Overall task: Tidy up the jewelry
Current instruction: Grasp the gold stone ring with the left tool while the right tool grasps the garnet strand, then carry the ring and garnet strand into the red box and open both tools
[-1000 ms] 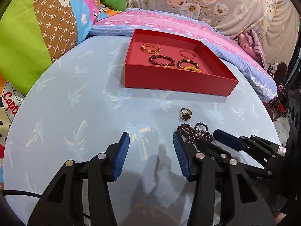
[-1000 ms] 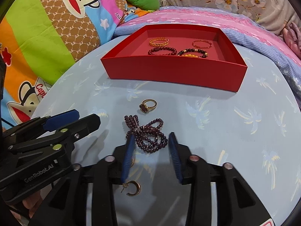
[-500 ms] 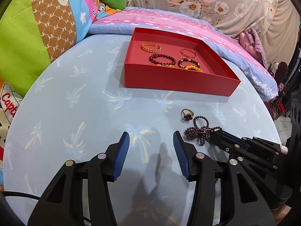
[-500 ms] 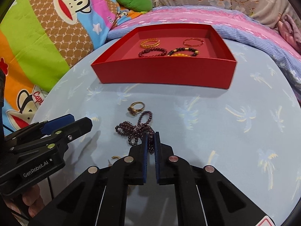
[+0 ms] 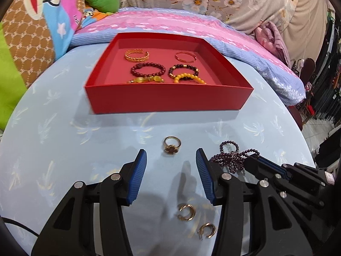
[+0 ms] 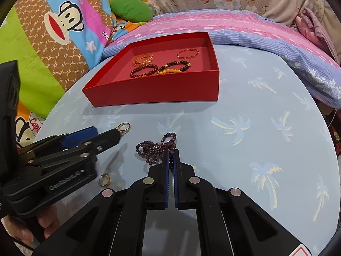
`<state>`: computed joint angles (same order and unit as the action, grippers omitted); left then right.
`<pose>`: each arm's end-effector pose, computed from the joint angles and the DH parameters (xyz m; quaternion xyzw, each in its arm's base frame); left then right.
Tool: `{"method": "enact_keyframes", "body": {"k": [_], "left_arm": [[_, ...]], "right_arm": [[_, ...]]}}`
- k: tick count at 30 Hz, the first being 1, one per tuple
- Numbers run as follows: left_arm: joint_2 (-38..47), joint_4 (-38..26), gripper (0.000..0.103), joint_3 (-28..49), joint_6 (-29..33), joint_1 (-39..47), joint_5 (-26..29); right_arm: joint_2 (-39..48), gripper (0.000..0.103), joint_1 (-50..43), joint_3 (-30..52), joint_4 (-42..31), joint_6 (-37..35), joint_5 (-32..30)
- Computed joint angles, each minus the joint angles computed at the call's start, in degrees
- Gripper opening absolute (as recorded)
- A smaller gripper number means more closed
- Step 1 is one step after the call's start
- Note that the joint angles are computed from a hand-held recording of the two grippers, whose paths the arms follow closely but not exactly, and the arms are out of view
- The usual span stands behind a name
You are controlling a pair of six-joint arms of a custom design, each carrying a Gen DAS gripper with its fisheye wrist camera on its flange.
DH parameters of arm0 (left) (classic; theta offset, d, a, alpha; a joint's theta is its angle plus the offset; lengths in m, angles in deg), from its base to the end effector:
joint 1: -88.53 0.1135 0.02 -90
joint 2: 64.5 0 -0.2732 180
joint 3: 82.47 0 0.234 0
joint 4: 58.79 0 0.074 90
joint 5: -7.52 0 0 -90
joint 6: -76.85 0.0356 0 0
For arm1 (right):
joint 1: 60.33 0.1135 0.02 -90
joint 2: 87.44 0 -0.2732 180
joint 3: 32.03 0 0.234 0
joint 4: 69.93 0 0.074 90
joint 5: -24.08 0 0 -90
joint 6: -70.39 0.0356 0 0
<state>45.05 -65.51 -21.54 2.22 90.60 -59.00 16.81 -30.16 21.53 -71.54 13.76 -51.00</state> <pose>0.3271 -0.0024 0.1076 0.1684 0.9213 -0.1478 0.3177 0.2655 0.1437 0.1115 0.0681 0.9368 0.0642 0.3371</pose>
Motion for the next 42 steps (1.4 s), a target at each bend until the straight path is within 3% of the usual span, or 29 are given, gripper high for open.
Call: {"method": "enact_keyframes", "body": {"k": [11,26,42], "left_arm": [[4.3,-1.0,0.015,4.0,-0.9,-2.4,-1.1],[1.5,-2.7,0.014,2.5,-0.3,-0.9,-0.2],[-7.0,-9.4,0.014,3.5,1.7,3.0,3.3]], "right_arm": [[0.6,0.004,-1.6,-0.7,2.0,0.1,-2.1],[-2.0,0.004,-0.5,-0.2,0.1,0.4,-0.6],[-8.2,0.004,-1.3,3.4,-5.4,-3.5,1.4]]}}
